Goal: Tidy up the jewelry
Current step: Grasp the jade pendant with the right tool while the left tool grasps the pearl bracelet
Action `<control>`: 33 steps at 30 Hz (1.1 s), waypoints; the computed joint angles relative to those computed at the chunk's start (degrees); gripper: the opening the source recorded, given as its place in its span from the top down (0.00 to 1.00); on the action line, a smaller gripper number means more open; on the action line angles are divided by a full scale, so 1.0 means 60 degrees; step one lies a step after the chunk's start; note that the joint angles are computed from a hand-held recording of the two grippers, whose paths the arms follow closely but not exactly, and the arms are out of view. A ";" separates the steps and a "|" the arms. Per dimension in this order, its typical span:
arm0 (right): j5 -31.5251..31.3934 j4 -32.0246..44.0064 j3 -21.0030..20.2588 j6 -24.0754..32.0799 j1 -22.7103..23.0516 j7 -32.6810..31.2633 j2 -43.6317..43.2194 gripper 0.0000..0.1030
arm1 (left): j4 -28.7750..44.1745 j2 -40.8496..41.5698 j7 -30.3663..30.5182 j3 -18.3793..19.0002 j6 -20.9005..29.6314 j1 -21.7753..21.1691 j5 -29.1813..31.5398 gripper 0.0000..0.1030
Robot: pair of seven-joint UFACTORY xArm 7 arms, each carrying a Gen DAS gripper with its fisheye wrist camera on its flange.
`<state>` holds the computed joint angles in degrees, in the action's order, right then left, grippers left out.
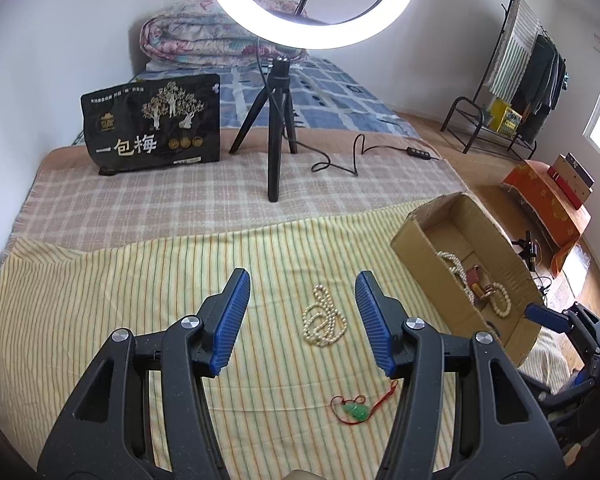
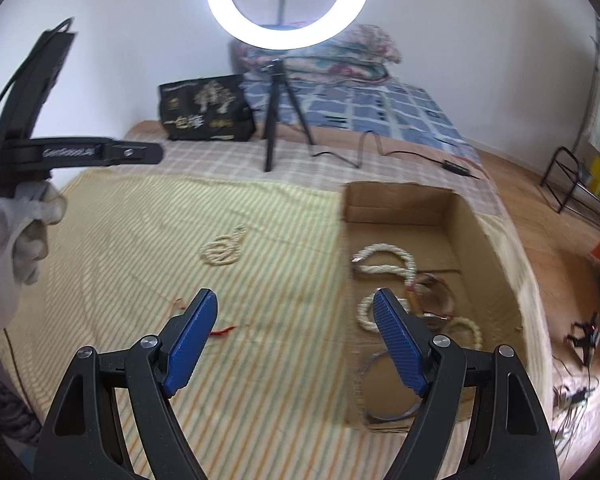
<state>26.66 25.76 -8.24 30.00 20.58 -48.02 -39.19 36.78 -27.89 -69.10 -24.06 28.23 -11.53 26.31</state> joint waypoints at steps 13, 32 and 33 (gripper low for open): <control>0.0532 -0.0145 0.0407 0.0966 0.0776 -0.1070 0.0565 0.23 | 0.0216 0.1793 0.1988 0.1167 -0.1221 -0.0931 -0.1533 0.46; 0.0963 0.0070 0.1065 0.1384 0.0796 -0.1339 0.1452 0.39 | 0.1339 0.4302 0.3727 0.1944 -0.1165 -0.1688 -0.2978 0.45; 0.0975 0.0075 0.1085 0.1354 0.0786 -0.1344 0.1494 0.39 | 0.1375 0.4378 0.3822 0.1973 -0.1167 -0.1712 -0.3040 0.45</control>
<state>32.51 26.21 -1.73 38.12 25.30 -56.08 -30.23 45.03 -1.62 -46.17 -12.22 21.23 -21.80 8.07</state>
